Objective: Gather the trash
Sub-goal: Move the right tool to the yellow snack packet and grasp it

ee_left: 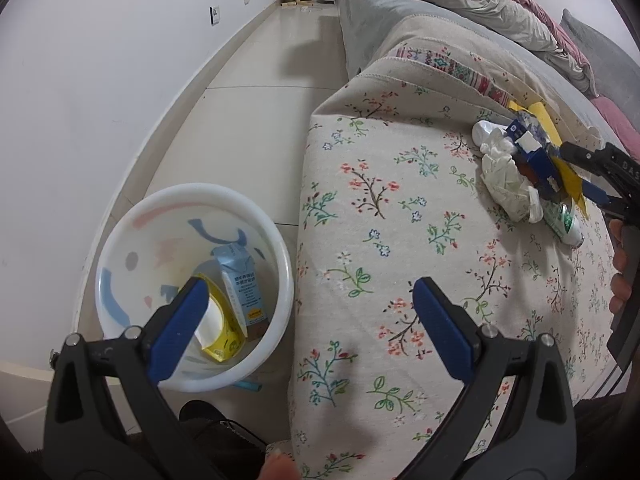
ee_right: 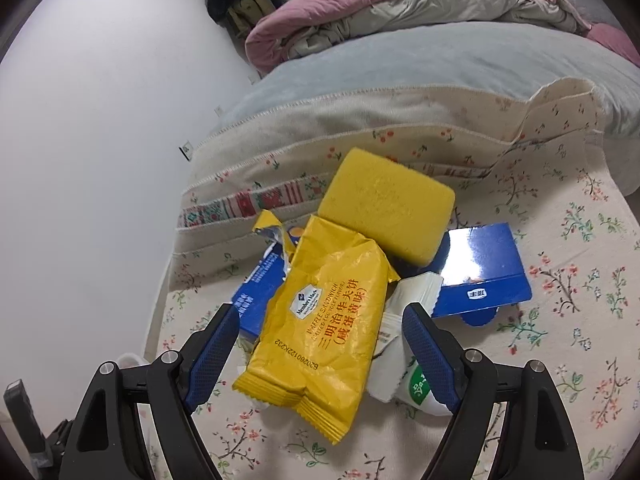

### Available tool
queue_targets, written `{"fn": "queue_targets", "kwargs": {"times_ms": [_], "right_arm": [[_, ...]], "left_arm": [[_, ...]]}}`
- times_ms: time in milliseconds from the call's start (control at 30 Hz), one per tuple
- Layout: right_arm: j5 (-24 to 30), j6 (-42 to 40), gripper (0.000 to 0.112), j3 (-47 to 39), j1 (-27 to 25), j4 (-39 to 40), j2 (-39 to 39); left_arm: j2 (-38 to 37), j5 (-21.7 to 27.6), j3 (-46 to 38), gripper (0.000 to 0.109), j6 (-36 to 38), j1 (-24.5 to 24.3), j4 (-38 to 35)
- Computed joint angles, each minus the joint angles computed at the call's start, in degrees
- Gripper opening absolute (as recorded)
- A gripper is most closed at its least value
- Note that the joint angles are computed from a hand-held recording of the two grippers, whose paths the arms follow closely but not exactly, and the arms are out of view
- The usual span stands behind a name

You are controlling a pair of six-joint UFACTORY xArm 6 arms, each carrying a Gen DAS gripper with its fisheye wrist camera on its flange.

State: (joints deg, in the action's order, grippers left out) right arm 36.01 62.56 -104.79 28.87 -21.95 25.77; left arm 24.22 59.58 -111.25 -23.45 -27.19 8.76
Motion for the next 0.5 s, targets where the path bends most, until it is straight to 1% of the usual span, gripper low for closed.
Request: {"fn": "queue_targets", "kwargs": {"times_ms": [67, 200, 300, 367, 433, 500], "right_arm": [[-0.3, -0.5, 0.084, 0.0, -0.1, 1.0, 0.4], [-2.2, -1.1, 0.064, 2.4, -0.2, 2.8, -0.5], [-4.4, 0.0, 0.058, 5.7, -0.1, 2.2, -2.6], [-5.2, 1.2, 0.057, 7.7, 0.0, 0.8, -4.2], [-6.1, 1.6, 0.053, 9.9, 0.1, 0.2, -5.9], [-6.3, 0.7, 0.046, 11.2, 0.1, 0.5, -7.0]], "left_arm": [[-0.1, -0.1, 0.1, 0.101, 0.0, 0.0, 0.1], [0.5, 0.2, -1.2, 0.101, 0.4, -0.5, 0.1], [2.1, 1.0, -4.0, 0.101, 0.9, -1.3, 0.1], [3.2, 1.5, -5.9, 0.101, 1.3, -1.8, 0.3], [4.7, 2.0, -8.6, 0.101, 2.0, -2.5, 0.4], [6.2, 2.7, -11.2, 0.101, 2.5, -3.2, 0.7]]}}
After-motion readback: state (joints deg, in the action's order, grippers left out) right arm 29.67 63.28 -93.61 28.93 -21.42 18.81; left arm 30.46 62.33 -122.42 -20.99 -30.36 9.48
